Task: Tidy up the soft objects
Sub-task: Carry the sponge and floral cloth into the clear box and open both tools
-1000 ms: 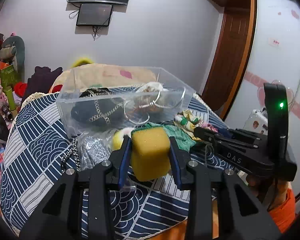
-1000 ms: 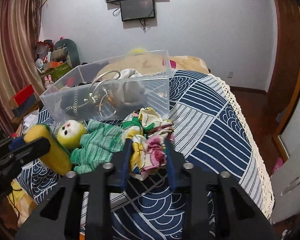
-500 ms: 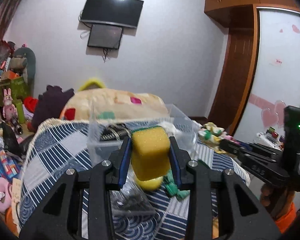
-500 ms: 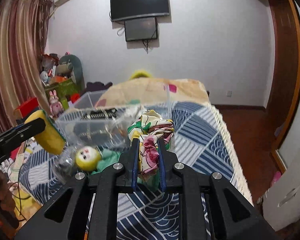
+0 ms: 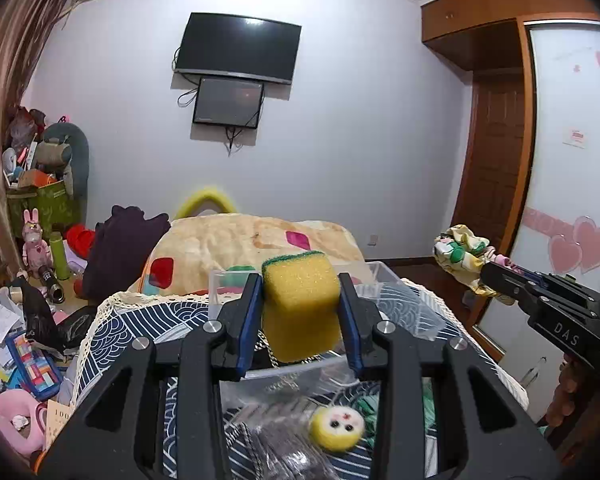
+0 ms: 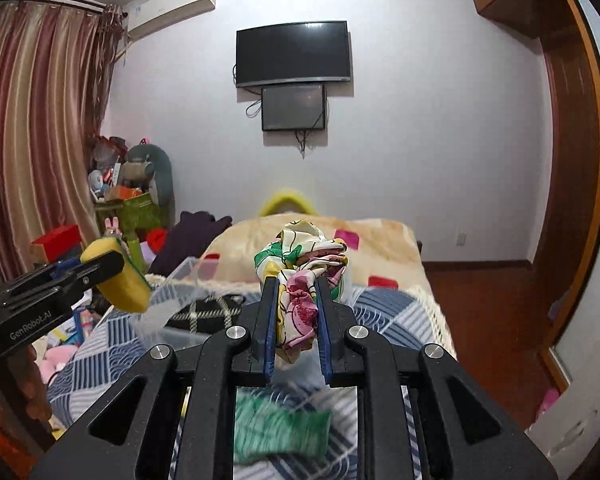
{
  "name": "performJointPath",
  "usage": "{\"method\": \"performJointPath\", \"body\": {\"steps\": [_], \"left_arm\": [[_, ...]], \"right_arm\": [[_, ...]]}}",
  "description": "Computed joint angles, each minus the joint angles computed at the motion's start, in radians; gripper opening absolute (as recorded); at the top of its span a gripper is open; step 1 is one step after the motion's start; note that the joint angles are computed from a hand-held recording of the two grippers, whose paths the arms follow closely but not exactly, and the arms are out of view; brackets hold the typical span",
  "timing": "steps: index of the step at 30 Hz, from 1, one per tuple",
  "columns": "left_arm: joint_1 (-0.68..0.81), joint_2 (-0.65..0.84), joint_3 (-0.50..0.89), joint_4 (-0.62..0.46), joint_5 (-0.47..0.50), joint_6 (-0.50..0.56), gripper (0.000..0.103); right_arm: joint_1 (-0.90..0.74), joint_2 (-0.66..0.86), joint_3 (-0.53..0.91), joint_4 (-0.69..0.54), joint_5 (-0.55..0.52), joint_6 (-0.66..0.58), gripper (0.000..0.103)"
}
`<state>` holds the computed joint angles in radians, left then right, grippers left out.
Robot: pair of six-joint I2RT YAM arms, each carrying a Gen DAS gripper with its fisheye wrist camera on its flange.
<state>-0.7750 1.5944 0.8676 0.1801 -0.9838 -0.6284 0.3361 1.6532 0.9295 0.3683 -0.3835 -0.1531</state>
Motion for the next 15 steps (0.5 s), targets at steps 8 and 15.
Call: {"method": "performJointPath", "body": {"steps": [8, 15], "left_arm": [[0.103, 0.058, 0.03, -0.001, 0.12, 0.006, 0.036], [0.177, 0.159, 0.103, -0.019, 0.261, 0.011, 0.036]], "right_arm": [[0.024, 0.131, 0.147, -0.076, 0.036, -0.01, 0.015], [0.049, 0.216, 0.221, -0.13, 0.072, -0.057, 0.015]]}}
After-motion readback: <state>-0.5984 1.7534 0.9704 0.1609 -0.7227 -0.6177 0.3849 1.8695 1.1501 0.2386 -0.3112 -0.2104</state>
